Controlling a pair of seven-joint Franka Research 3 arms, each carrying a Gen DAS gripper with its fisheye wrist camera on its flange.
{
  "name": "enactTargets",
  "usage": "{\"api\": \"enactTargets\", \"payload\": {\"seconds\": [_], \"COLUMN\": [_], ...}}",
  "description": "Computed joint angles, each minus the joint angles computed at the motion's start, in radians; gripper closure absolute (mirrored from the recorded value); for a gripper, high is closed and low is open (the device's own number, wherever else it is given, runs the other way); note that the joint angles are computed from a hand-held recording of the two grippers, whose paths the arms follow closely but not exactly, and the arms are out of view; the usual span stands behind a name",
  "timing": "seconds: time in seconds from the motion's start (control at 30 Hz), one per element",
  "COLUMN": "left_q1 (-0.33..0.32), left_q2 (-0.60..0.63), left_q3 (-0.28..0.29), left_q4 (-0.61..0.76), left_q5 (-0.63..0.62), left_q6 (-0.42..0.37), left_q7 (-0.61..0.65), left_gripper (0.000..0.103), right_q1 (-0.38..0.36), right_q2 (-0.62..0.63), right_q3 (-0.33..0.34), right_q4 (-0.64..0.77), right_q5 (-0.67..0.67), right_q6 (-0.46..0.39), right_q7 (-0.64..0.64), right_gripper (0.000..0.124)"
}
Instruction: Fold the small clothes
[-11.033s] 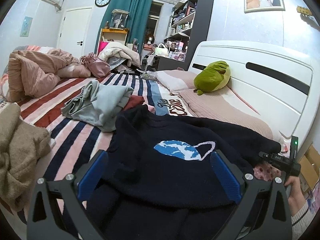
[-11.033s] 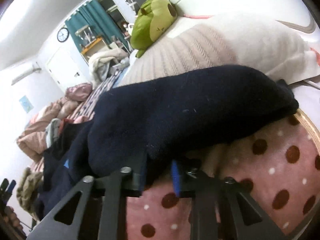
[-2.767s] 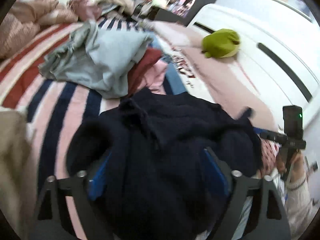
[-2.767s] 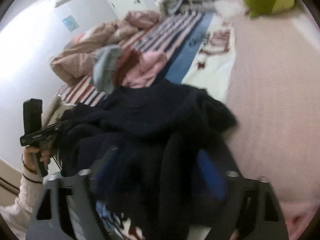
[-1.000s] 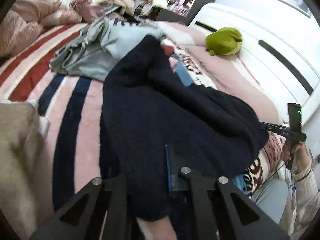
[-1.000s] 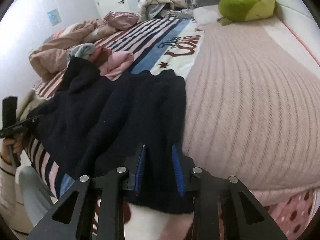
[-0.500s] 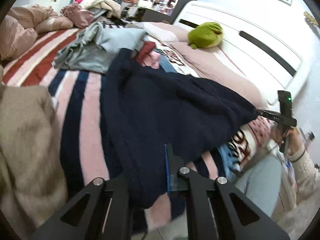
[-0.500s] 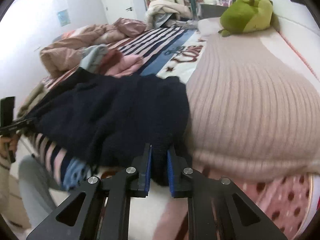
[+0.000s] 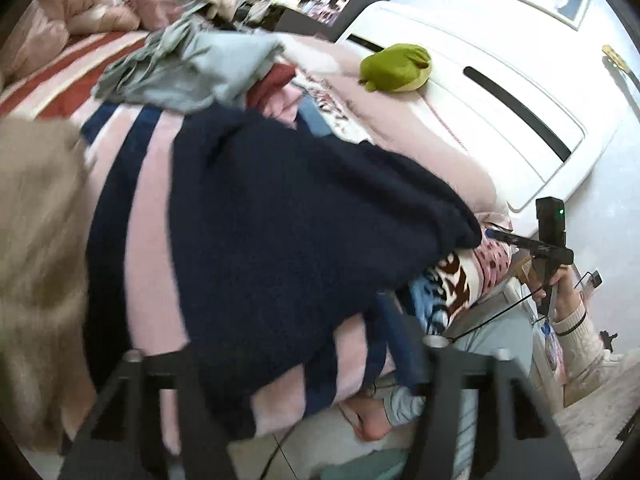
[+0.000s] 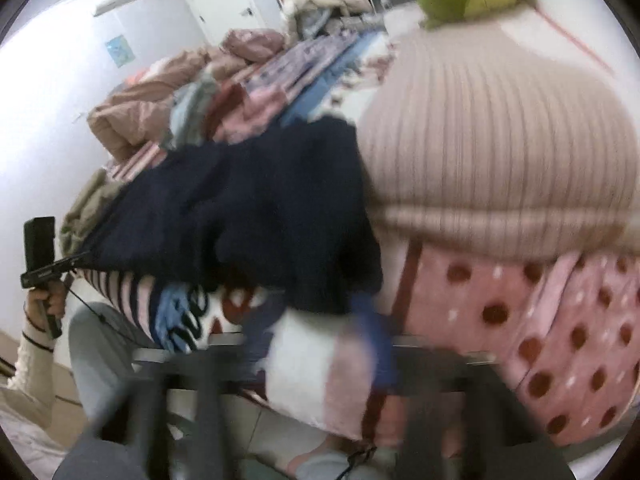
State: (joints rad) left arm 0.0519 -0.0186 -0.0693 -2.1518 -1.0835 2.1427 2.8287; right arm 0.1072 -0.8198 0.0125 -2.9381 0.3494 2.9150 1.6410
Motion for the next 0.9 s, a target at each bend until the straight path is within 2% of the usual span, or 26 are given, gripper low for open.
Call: {"api": "enactTargets", "payload": {"seconds": [0.07, 0.13, 0.17, 0.2, 0.23, 0.27, 0.3, 0.33, 0.43, 0.5, 0.53, 0.57, 0.6, 0.67, 0.7, 0.73, 0.77, 0.8, 0.83, 0.87, 0.9], "left_q1": [-0.018, -0.026, -0.025, -0.026, -0.025, -0.029, -0.046, -0.028, -0.003, 0.007, 0.006, -0.001, -0.010, -0.015, -0.016, -0.017, -0.016, -0.011, -0.005, -0.003, -0.001], "left_q2": [0.011, 0.052, 0.072, 0.091, 0.094, 0.084, 0.064, 0.050, -0.003, -0.007, -0.004, 0.001, 0.019, 0.061, 0.077, 0.083, 0.072, 0.050, 0.013, -0.021, -0.072], "left_q3": [-0.019, -0.027, -0.031, -0.038, -0.045, -0.053, -0.044, -0.051, -0.019, 0.002, 0.003, -0.005, -0.013, -0.024, -0.030, -0.035, -0.039, -0.039, -0.033, -0.024, -0.010], "left_q4": [0.012, 0.054, 0.074, 0.092, 0.095, 0.083, 0.065, 0.054, 0.010, -0.003, -0.009, -0.016, -0.009, 0.025, 0.038, 0.043, 0.032, 0.013, -0.020, -0.052, -0.098], "left_q5": [0.009, -0.011, -0.020, -0.022, -0.019, -0.009, 0.028, 0.040, 0.060, 0.054, 0.053, 0.062, 0.078, 0.069, 0.075, 0.108, 0.129, 0.128, 0.112, 0.098, 0.076], "left_q6": [0.070, 0.078, 0.072, 0.085, 0.107, 0.149, 0.193, 0.182, 0.120, 0.072, 0.080, 0.126, 0.164, 0.185, 0.199, 0.224, 0.249, 0.256, 0.258, 0.266, 0.273], "left_q7": [-0.018, -0.050, -0.075, -0.104, -0.109, -0.109, -0.109, -0.103, -0.056, -0.059, -0.055, -0.059, -0.081, -0.134, -0.170, -0.221, -0.238, -0.222, -0.186, -0.170, -0.162], "left_gripper": [0.032, 0.032, 0.033, 0.037, 0.049, 0.090, 0.099, 0.099, 0.100, 0.100, 0.100, 0.100, 0.100, 0.092, 0.075, 0.066, 0.056, 0.050, 0.047, 0.037, 0.028], "right_q1": [-0.003, 0.073, 0.110, 0.146, 0.147, 0.127, 0.143, 0.145, 0.145, 0.174, 0.175, 0.152, 0.144, 0.187, 0.189, 0.178, 0.143, 0.091, 0.006, -0.079, -0.153], "right_q2": [0.055, 0.180, 0.221, 0.264, 0.304, 0.318, 0.302, 0.274, 0.151, 0.102, 0.109, 0.141, 0.168, 0.253, 0.271, 0.287, 0.284, 0.270, 0.234, 0.191, 0.140], "right_q3": [-0.009, -0.094, -0.127, -0.148, -0.138, -0.113, -0.115, -0.113, -0.118, -0.153, -0.154, -0.132, -0.126, -0.175, -0.181, -0.179, -0.151, -0.104, -0.023, 0.061, 0.141], "right_q4": [0.038, 0.107, 0.126, 0.147, 0.161, 0.159, 0.147, 0.135, 0.077, 0.036, 0.030, 0.036, 0.045, 0.091, 0.108, 0.131, 0.139, 0.141, 0.130, 0.115, 0.098], "right_q5": [0.001, 0.037, 0.067, 0.125, 0.113, 0.087, 0.132, 0.136, 0.146, 0.184, 0.195, 0.192, 0.192, 0.224, 0.230, 0.230, 0.214, 0.183, 0.122, 0.058, -0.011], "right_q6": [0.007, 0.028, 0.045, 0.067, 0.098, 0.124, 0.152, 0.145, 0.079, 0.073, 0.079, 0.088, 0.102, 0.165, 0.161, 0.137, 0.105, 0.067, 0.028, 0.000, -0.021], "right_q7": [-0.009, -0.061, -0.088, -0.136, -0.120, -0.086, -0.117, -0.125, -0.148, -0.161, -0.159, -0.147, -0.143, -0.156, -0.154, -0.149, -0.139, -0.122, -0.076, -0.016, 0.044], "right_gripper": [0.042, 0.042, 0.050, 0.063, 0.104, 0.118, 0.118, 0.119, 0.119, 0.119, 0.119, 0.119, 0.118, 0.117, 0.116, 0.116, 0.115, 0.111, 0.098, 0.075, 0.065]}}
